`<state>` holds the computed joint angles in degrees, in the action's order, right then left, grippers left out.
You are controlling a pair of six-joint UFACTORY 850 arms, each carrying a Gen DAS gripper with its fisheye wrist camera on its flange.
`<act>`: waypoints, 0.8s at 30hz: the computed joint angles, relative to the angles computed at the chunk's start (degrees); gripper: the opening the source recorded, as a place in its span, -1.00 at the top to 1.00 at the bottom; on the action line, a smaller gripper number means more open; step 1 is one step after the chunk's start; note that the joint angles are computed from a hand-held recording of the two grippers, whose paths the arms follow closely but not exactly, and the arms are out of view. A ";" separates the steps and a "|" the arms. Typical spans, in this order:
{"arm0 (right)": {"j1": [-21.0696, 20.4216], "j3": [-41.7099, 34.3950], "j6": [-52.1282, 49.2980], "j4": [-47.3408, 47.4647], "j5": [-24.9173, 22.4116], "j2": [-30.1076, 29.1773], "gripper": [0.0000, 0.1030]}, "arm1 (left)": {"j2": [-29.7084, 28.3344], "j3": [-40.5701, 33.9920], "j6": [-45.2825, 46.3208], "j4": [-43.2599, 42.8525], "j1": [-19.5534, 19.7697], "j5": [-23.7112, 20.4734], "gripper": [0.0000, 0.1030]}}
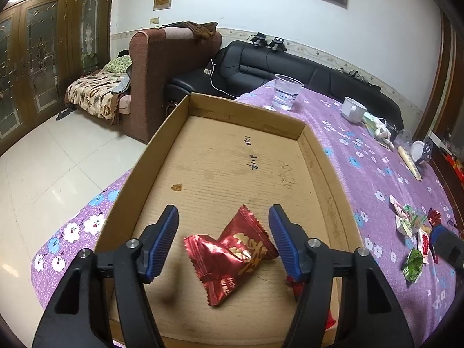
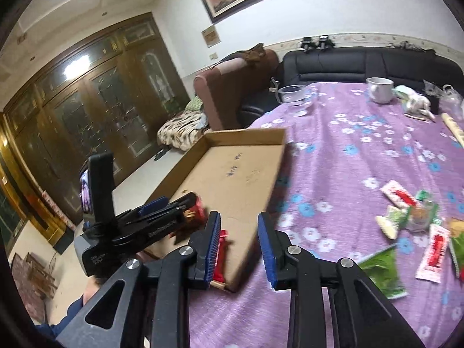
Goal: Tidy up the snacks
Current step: 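Open the left tool dropping the foil packet while the right tool drops the bar, then move both tools back over the snack pile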
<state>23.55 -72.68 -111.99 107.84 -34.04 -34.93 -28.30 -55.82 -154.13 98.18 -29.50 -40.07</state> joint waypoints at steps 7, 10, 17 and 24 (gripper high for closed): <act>-5.04 0.49 2.08 1.69 0.75 0.67 0.43 | 0.34 -0.95 0.61 0.61 -0.80 0.92 -0.27; -7.07 0.37 2.81 2.19 1.31 0.50 0.43 | 0.88 -1.33 1.56 0.55 -1.74 -0.15 -0.27; -12.36 -1.26 6.21 5.89 2.13 -2.02 0.42 | 0.88 -3.79 4.69 1.19 -3.55 1.17 -0.27; -14.94 -4.32 15.13 1.23 2.47 -5.01 0.42 | -1.74 -9.98 7.58 6.30 -5.43 13.37 -0.27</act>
<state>8.61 -77.00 -96.87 109.07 -31.57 -39.95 -30.04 -65.79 -146.55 104.48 -34.93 -26.69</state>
